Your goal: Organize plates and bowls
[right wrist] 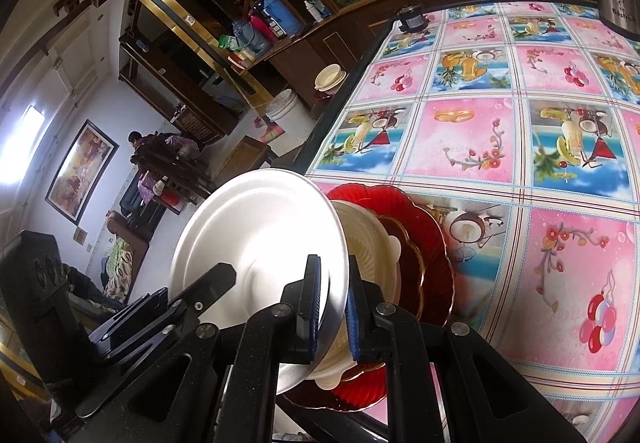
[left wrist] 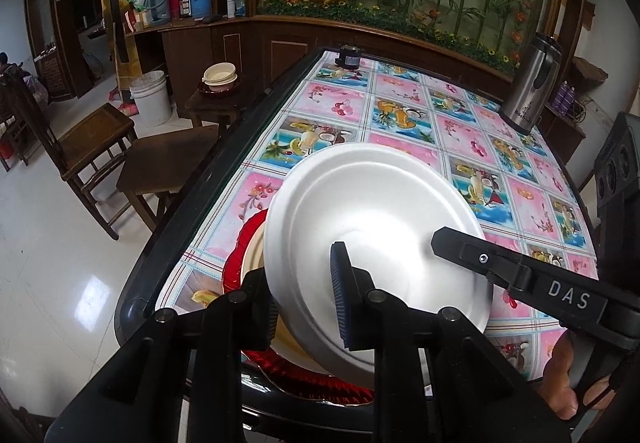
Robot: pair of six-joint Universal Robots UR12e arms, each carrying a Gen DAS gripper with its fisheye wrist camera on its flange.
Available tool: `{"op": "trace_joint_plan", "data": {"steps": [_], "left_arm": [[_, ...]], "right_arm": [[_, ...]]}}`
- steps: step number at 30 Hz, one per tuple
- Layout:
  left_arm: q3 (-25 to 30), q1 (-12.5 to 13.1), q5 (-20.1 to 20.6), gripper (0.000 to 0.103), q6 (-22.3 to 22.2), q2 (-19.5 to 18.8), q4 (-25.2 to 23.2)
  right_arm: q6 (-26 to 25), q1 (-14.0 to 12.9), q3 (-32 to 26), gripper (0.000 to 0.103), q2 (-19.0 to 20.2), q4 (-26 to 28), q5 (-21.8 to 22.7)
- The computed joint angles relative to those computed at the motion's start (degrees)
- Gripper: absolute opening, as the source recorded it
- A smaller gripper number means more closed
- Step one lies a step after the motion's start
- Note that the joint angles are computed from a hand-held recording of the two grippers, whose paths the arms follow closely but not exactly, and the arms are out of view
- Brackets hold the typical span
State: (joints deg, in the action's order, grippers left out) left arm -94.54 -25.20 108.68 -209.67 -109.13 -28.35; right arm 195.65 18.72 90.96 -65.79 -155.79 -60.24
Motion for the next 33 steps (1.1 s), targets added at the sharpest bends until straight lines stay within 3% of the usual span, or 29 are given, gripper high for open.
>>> {"op": "trace_joint_plan", "data": {"steps": [7, 33], "left_arm": [[-0.2, -0.3, 0.3, 0.020, -0.3, 0.1, 0.1], [0.2, -0.8, -0.7, 0.020, 0.5, -0.3, 1.5]], "right_arm": [[0.9, -0.6, -0.8, 0.013, 0.9, 1.6, 2.7], [2.3, -0.9, -0.1, 0.013, 0.1, 1.2, 1.0]]}}
